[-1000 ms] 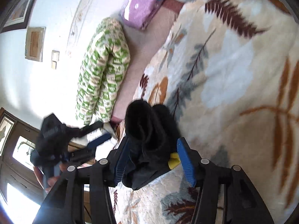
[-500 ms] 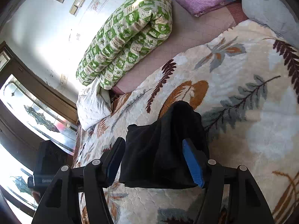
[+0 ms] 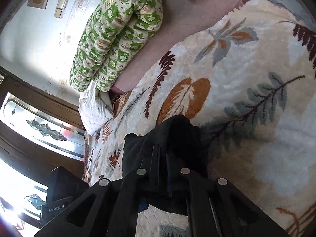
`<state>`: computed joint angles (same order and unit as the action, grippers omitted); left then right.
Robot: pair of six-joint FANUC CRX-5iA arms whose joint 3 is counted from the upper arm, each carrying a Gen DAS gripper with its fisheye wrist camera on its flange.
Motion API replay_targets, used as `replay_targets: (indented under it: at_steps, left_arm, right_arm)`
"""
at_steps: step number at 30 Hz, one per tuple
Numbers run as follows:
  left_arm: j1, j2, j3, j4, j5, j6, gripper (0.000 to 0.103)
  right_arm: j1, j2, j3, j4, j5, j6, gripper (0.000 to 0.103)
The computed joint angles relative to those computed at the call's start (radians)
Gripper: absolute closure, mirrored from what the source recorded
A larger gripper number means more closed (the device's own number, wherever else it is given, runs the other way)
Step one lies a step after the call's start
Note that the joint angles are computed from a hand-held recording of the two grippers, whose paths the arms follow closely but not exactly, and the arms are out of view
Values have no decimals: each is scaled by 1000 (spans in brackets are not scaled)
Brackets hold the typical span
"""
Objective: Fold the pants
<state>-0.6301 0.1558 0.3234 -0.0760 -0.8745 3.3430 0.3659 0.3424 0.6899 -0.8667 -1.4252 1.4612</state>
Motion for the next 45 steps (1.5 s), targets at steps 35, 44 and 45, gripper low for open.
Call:
replay_targets:
  at_steps: [35,44,45]
  left_arm:
    - [100,-161,-55,33,-316,-464,45]
    - [110,-85,-23,49,-358,-534,45]
    - [108,-67,-4,48,-377,-554,45]
  right_arm:
    - [-15,-70,-86,73,18,-88,39]
    - [28,-52,-73,141,-2,-58,36]
    - [31,-42,-63,143,-6,-57,36]
